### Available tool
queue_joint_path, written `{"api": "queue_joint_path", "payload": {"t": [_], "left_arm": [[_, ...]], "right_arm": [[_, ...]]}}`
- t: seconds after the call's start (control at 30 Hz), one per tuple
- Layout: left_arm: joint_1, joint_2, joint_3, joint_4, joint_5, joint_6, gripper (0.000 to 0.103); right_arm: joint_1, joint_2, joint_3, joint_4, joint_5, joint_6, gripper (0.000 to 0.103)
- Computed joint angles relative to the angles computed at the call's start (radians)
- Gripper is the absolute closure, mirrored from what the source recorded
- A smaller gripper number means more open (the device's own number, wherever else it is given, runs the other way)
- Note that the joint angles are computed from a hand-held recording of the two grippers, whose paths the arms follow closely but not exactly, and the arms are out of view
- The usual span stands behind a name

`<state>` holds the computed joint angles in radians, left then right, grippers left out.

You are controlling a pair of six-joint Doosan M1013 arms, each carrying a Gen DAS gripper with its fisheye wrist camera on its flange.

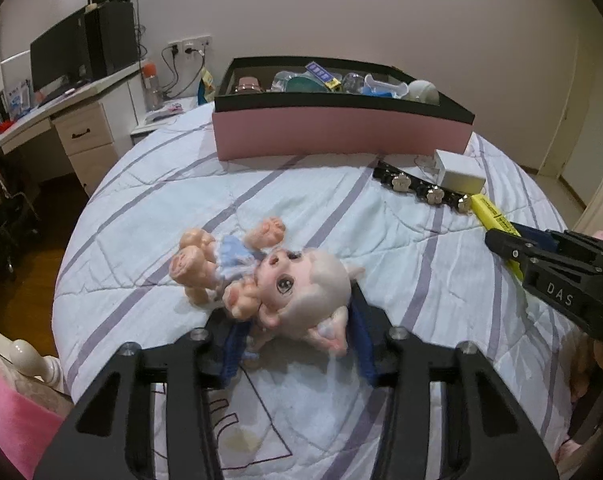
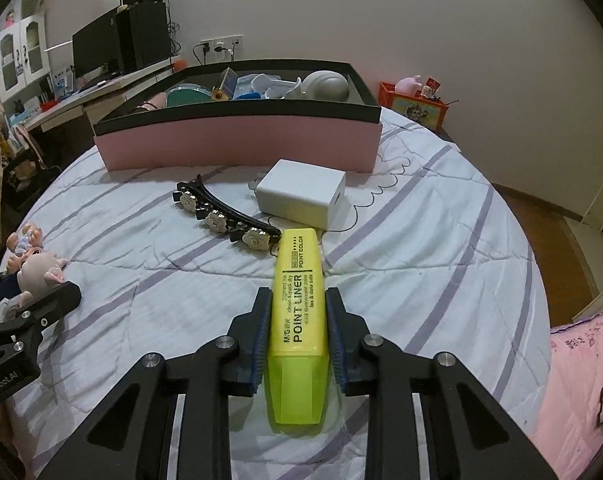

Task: Organize rigid objects
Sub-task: 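Carry the doll and yellow highlighter into the pink box and open both tools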

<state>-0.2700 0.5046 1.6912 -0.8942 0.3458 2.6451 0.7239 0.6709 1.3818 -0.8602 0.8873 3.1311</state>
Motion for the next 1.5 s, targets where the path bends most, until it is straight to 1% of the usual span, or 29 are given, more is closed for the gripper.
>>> {"api": "queue_joint_path", "payload": {"t": [0.03,0.13,0.23,0.33,0.53,0.6,0.73,1.0,1.13,1.33,1.4,1.5], "left_arm": [[0.002,0.001,-0.004,0.016,0.011,-0.015,0.058],[-0.002,0.001,-0.006,0.032,0.005,-0.025,0.058],[0.002,-0.001,-0.001,-0.019,0.012,0.008,0.058],[0.005,-0.006,0.002,-0.025,0.016,0.011,0.058],[0.002,-0.026,0.018,-0.038,-0.001,0.033,0.058],[-0.003,-0.037,0.028,-0.05,-0.013,0.059,0.058],[-0.007,-0.052,0.036,-0.09,-0.011,0.109,0.058],[-0.022,-0.092,0.044,-0.236,-0.027,0.261,0.058],[-0.035,-0.11,0.046,-0.318,-0.058,0.343,0.058],[-0.049,-0.121,0.026,-0.412,-0.082,0.461,0.058],[-0.049,-0.117,0.007,-0.412,-0.069,0.454,0.058],[-0.056,-0.109,-0.017,-0.436,-0.084,0.484,0.058]], "right_arm": [[-0.001,-0.003,0.006,-0.006,-0.008,0.01,0.076],[0.0,-0.012,0.021,-0.02,-0.032,0.033,0.076],[0.004,-0.02,0.037,-0.037,-0.065,0.06,0.076],[0.007,-0.028,0.052,-0.051,-0.101,0.088,0.076],[0.017,-0.038,0.068,-0.085,-0.136,0.134,0.076],[0.021,-0.04,0.067,-0.091,-0.14,0.136,0.076],[0.033,-0.048,0.07,-0.132,-0.151,0.163,0.076],[0.053,-0.072,0.066,-0.23,-0.151,0.214,0.076],[0.06,-0.085,0.065,-0.302,-0.148,0.253,0.076],[0.058,-0.091,0.038,-0.35,-0.136,0.231,0.076],[0.052,-0.097,0.032,-0.37,-0.134,0.223,0.076],[0.044,-0.1,0.021,-0.392,-0.128,0.208,0.076]]}}
